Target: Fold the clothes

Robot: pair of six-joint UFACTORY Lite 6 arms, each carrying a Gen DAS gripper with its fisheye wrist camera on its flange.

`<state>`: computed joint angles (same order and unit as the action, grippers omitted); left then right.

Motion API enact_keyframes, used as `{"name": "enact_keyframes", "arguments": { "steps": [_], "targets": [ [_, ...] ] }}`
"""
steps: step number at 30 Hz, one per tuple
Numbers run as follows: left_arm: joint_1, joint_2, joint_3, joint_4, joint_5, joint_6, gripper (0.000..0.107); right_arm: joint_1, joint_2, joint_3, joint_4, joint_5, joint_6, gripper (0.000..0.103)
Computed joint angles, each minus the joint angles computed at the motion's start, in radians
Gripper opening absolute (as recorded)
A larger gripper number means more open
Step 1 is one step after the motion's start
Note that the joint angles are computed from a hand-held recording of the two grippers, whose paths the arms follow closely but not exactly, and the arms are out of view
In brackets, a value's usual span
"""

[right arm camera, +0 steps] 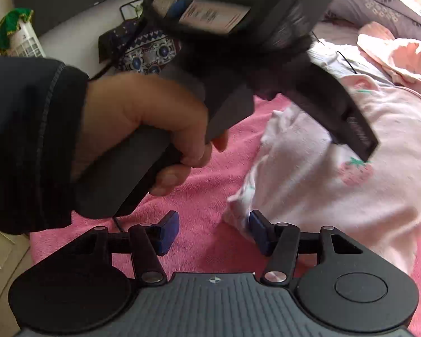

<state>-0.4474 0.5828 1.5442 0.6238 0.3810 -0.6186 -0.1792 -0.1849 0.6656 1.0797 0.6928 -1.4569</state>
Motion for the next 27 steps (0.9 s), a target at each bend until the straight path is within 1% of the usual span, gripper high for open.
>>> {"name": "enact_keyframes", "arguments": {
  "steps": [1, 2, 4, 5, 6, 7, 8, 9, 10, 11, 12, 13, 14, 15, 16, 17, 19, 20, 21, 22, 24, 25, 26, 27],
  "targets": [
    [0.012, -0.017, -0.021, -0.022, -0.011, 0.018, 0.103, -0.055, -0.042, -0.018, -0.028, 0.016, 0.011, 0.056],
    [0.026, -0.036, -0.041, -0.050, -0.021, 0.044, 0.103, -0.098, -0.088, -0.043, -0.038, -0.009, 0.008, 0.056],
    [0.028, -0.062, -0.063, -0.002, -0.014, 0.011, 0.103, -0.176, -0.160, -0.085, -0.051, -0.090, -0.004, 0.057],
    [0.024, -0.074, -0.071, 0.043, -0.003, -0.025, 0.103, -0.205, -0.164, -0.090, -0.060, -0.131, -0.014, 0.058],
    [0.016, -0.084, -0.076, 0.115, 0.029, -0.087, 0.103, -0.228, -0.148, -0.086, -0.065, -0.162, -0.031, 0.058],
    [0.022, -0.101, -0.096, 0.146, 0.033, -0.116, 0.103, -0.243, -0.118, -0.078, -0.066, -0.194, -0.058, 0.058],
    [0.033, -0.117, -0.108, 0.134, 0.036, -0.103, 0.103, -0.256, -0.083, -0.067, -0.050, -0.209, -0.098, 0.058],
    [0.042, -0.117, -0.105, 0.125, 0.043, -0.095, 0.103, -0.268, -0.046, -0.048, -0.035, -0.198, -0.119, 0.059],
    [0.042, -0.125, -0.116, 0.157, 0.057, -0.122, 0.103, -0.279, -0.010, -0.027, -0.023, -0.181, -0.132, 0.059],
    [0.030, -0.123, -0.116, 0.232, 0.109, -0.178, 0.103, -0.289, 0.020, -0.001, -0.037, -0.153, -0.104, 0.058],
    [0.010, -0.104, -0.109, 0.336, 0.190, -0.251, 0.103, -0.296, 0.048, 0.030, -0.067, -0.122, -0.055, 0.058],
    [-0.004, -0.083, -0.098, 0.410, 0.268, -0.289, 0.102, -0.299, 0.087, 0.065, -0.139, -0.084, 0.013, 0.057],
    [-0.009, -0.087, -0.108, 0.443, 0.304, -0.321, 0.101, -0.297, 0.129, 0.107, -0.229, -0.040, 0.096, 0.057],
    [-0.004, -0.098, -0.121, 0.457, 0.319, -0.336, 0.101, -0.301, 0.170, 0.141, -0.288, 0.006, 0.142, 0.057],
    [0.007, -0.133, -0.145, 0.441, 0.293, -0.343, 0.100, -0.314, 0.169, 0.156, -0.324, 0.038, 0.147, 0.055],
    [0.012, -0.169, -0.171, 0.429, 0.248, -0.344, 0.100, -0.339, 0.161, 0.172, -0.333, 0.081, 0.128, 0.051],
    [0.007, -0.226, -0.204, 0.402, 0.166, -0.332, 0.100, -0.389, 0.167, 0.229, -0.319, 0.155, 0.142, 0.043],
    [-0.004, -0.244, -0.210, 0.387, 0.132, -0.319, 0.100, -0.413, 0.170, 0.256, -0.294, 0.180, 0.151, 0.043],
    [-0.011, -0.251, -0.207, 0.341, 0.090, -0.278, 0.100, -0.422, 0.179, 0.285, -0.255, 0.182, 0.152, 0.043],
    [-0.017, -0.254, -0.201, 0.282, 0.048, -0.226, 0.100, -0.406, 0.185, 0.301, -0.215, 0.154, 0.146, 0.043],
    [-0.036, -0.235, -0.179, 0.191, 0.000, -0.143, 0.100, -0.353, 0.217, 0.325, -0.144, 0.085, 0.106, 0.043],
    [-0.045, -0.218, -0.166, 0.153, -0.018, -0.105, 0.100, -0.312, 0.268, 0.360, -0.120, 0.049, 0.083, 0.043],
    [-0.055, -0.201, -0.153, 0.115, -0.036, -0.067, 0.100, -0.277, 0.303, 0.370, -0.122, 0.015, 0.066, 0.043],
    [-0.066, -0.175, -0.139, 0.119, -0.028, -0.055, 0.100, -0.245, 0.325, 0.363, -0.147, -0.024, 0.063, 0.043]
  ]
}}
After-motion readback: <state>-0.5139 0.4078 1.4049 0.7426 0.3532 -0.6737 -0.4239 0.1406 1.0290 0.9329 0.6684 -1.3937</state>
